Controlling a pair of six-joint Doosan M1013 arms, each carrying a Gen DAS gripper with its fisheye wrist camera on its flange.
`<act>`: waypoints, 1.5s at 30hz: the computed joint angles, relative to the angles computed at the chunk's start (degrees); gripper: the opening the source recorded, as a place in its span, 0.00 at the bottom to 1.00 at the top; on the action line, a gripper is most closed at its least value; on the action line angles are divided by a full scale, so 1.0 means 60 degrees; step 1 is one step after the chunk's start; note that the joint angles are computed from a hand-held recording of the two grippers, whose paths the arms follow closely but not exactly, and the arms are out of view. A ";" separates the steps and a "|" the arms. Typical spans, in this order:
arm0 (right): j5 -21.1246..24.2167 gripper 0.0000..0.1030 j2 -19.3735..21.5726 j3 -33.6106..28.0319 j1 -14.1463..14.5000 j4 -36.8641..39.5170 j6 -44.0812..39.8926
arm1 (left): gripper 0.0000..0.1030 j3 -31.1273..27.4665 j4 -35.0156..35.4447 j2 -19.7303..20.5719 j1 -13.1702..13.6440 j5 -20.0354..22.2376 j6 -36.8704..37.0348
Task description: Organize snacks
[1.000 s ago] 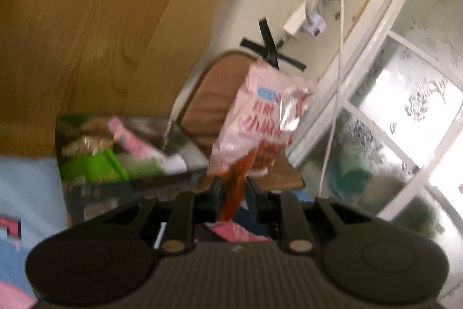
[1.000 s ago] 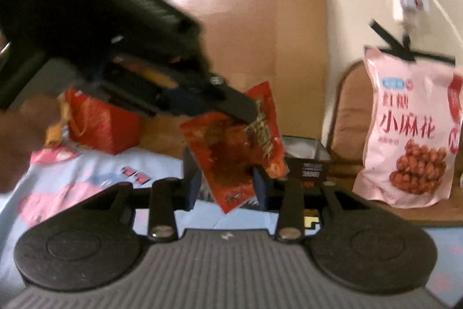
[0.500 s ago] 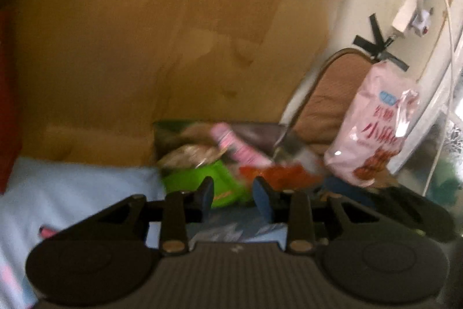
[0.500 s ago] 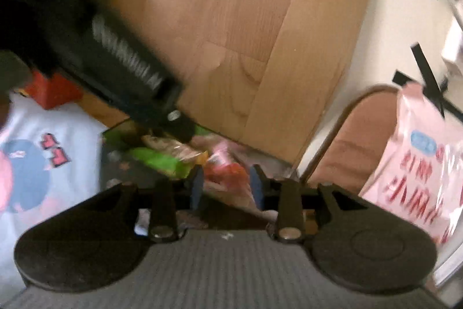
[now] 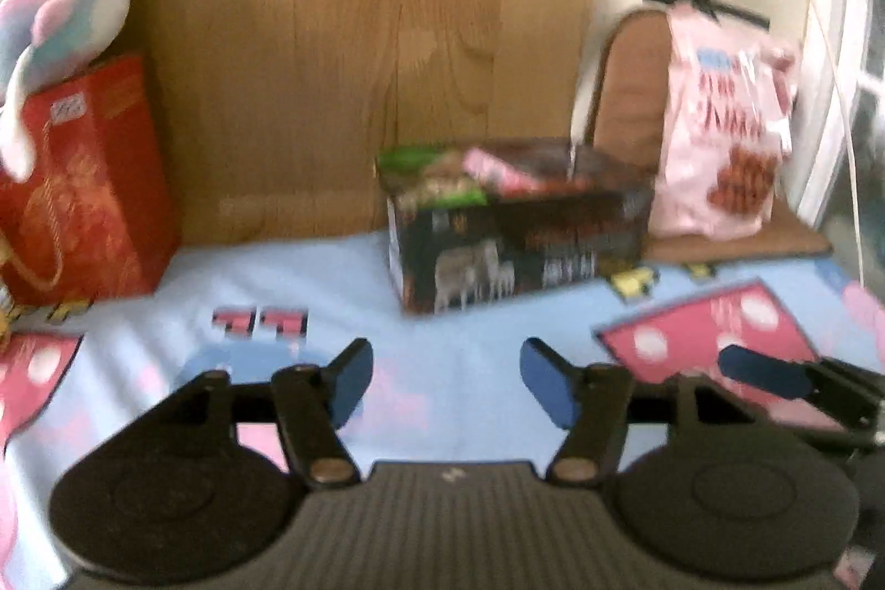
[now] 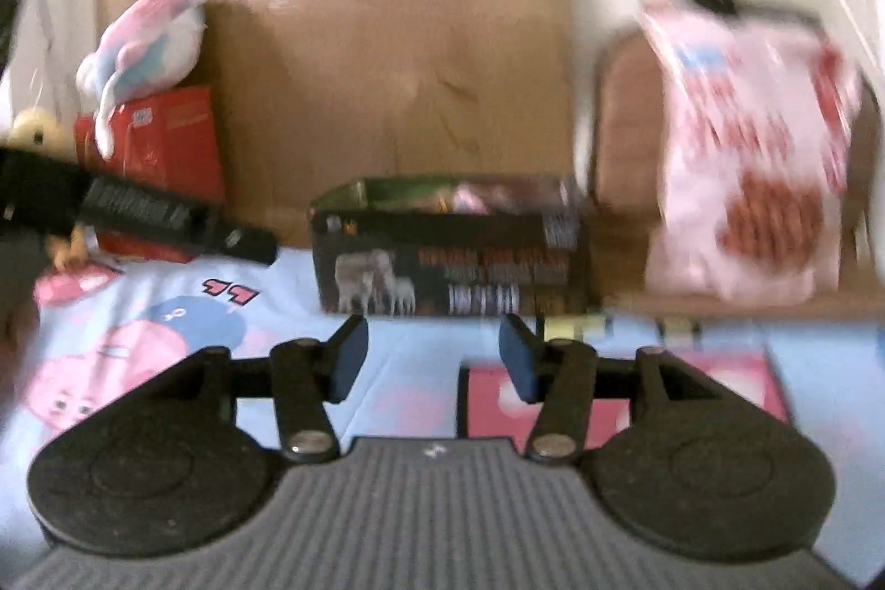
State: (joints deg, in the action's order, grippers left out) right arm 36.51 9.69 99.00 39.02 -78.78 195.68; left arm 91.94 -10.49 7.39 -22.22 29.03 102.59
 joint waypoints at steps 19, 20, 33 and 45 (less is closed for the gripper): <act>0.0035 0.63 -0.0751 0.1148 0.0833 -0.1328 0.3685 | 1.00 0.1534 0.3790 -0.1193 -0.0814 -0.0490 -0.3571; 0.0023 0.63 -0.0797 0.1144 0.0852 -0.1267 0.3633 | 1.00 0.1546 0.3989 -0.1220 -0.0841 -0.0463 -0.3766; 0.0422 0.73 -0.1132 0.1291 0.1154 -0.2254 0.4503 | 1.00 0.2016 0.7745 -0.1740 -0.1237 -0.0801 -0.7149; 0.0503 0.75 -0.1181 0.1283 0.1283 -0.2637 0.4765 | 1.00 0.2219 1.0676 -0.1846 -0.1652 -0.0127 -0.9622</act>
State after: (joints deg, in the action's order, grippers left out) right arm 39.53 2.61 106.70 46.72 -94.61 224.27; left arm 105.26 53.57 -3.69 -32.13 28.27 44.86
